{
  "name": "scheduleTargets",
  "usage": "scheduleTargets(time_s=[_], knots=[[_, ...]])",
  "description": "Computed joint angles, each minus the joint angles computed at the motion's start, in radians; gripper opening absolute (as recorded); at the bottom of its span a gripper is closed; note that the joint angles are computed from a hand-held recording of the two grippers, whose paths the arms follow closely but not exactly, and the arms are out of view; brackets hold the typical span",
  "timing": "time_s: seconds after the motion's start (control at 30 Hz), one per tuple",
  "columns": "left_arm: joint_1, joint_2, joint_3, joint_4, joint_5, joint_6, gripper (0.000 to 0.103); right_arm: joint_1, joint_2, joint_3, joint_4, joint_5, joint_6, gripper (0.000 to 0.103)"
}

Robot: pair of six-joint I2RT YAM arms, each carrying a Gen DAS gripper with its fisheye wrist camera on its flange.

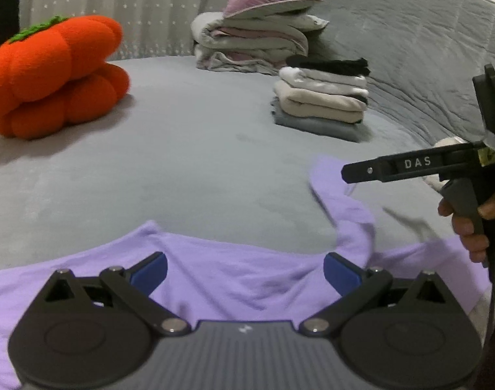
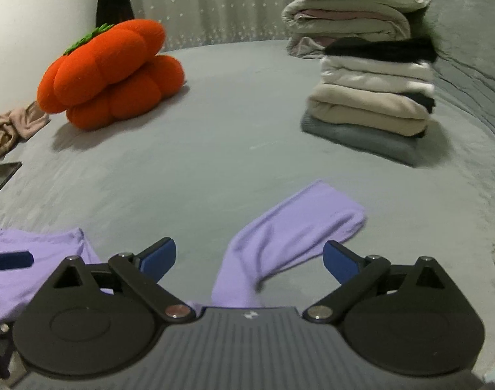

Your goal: Fold clothes

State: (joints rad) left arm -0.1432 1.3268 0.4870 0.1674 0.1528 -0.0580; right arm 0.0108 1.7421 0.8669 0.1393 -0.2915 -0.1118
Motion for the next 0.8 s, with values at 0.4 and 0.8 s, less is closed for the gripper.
scheduleTargets(time_s=[0.4, 0.8], knots=[[-0.094, 0.192, 0.182, 0.003, 0.059, -0.172, 0.092, -0.190, 0.021, 0.036, -0.075, -0.074, 0.017, 0.099], [-0.153, 0.545, 0.500, -0.008, 0.096, -0.331, 0.051, -0.294, 0.042, 0.089, -0.147, -0.135, 0.061, 0.100]])
